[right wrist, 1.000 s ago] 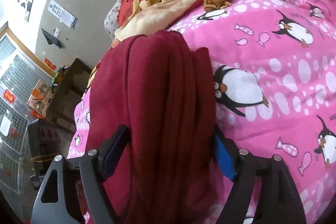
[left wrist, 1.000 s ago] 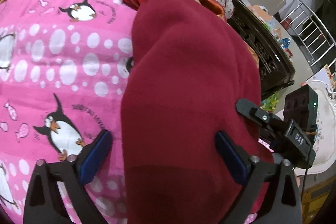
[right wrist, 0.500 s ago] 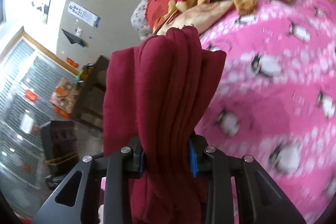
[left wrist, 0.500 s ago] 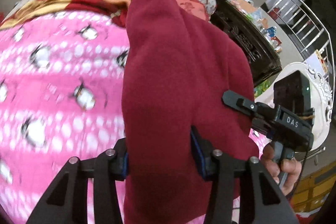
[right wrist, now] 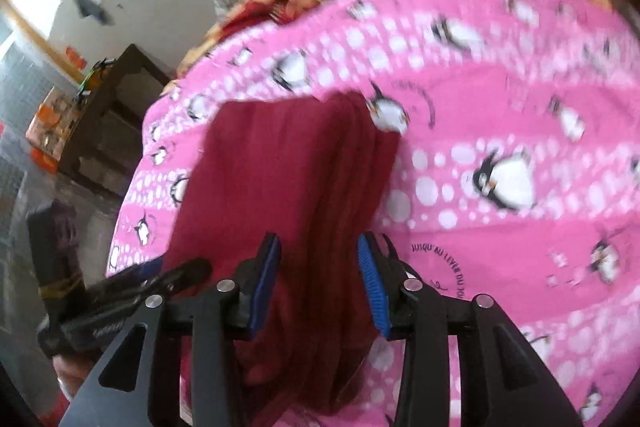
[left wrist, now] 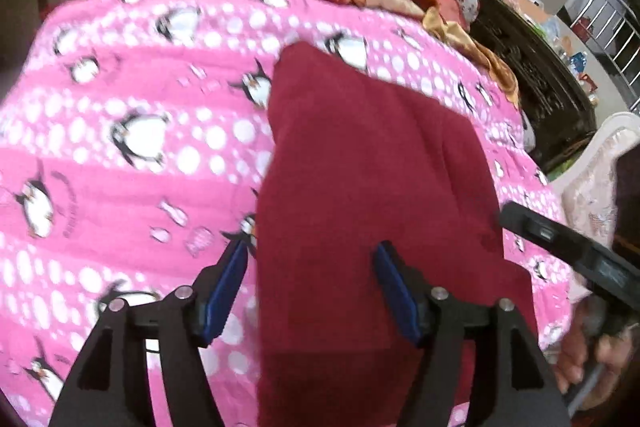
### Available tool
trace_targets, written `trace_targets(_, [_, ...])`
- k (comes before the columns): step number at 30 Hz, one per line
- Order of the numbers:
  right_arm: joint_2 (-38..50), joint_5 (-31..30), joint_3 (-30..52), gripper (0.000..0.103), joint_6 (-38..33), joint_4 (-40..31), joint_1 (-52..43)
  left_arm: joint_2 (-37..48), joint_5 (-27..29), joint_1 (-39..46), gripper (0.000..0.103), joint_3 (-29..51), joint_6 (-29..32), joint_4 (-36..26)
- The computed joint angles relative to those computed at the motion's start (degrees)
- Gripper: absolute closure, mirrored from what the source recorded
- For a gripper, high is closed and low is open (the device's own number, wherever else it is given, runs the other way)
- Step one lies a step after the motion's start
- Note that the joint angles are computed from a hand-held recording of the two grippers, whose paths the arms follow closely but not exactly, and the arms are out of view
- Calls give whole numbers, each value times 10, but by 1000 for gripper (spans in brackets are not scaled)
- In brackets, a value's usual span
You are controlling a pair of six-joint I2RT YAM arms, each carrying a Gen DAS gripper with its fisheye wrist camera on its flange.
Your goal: Fold small clothes
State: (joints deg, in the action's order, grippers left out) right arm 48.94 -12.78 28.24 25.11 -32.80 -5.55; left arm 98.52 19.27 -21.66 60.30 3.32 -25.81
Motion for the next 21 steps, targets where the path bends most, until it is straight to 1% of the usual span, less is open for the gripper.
trace_targets(2, [-50, 43, 7, 59, 8, -30, 57, -19, -16, 3, 26, -12, 8, 12])
trace_targets(3, [-72, 75, 12, 59, 13, -41, 104, -27, -20, 7, 23, -21, 12, 17])
trace_targets(5, [-85, 112, 15, 59, 20, -41, 164, -36, -29, 10, 21, -33, 16, 29])
trace_targets(7, [-77, 127, 4, 61, 29, -22, 209, -56, -46, 6, 21, -58, 12, 47])
trace_targets(8, [-71, 155, -9, 62, 49, -17, 251, -64, -54, 2, 21, -66, 9, 54])
trace_targets(9, [-43, 195, -16, 63, 63, -15, 288, -70, -57, 4, 21, -74, 10, 61])
trace_targets(10, [-15, 216, -19, 64, 61, -6, 297, -73, -60, 1, 21, -79, 8, 68])
trace_targets(11, [16, 250, -28, 64, 68, 2, 321, -79, -65, -1, 21, -83, 5, 72])
trace_targets(12, [21, 265, -38, 64, 73, 8, 332, -93, -69, -1, 21, -93, 3, 77])
trace_targets(14, [-1, 280, -45, 64, 81, 3, 344, -112, -76, -2, 21, -104, -1, 84])
trace_targets(18, [-62, 281, -18, 64, 100, -58, 347, -154, -86, -4, 21, -119, -7, 83])
trace_targets(20, [-88, 303, -4, 64, 118, -80, 365, -176, -97, -8, 21, -130, -9, 86])
trace_targets(21, [-100, 330, 8, 64, 132, -98, 383, -187, -99, -10, 21, -134, -9, 87])
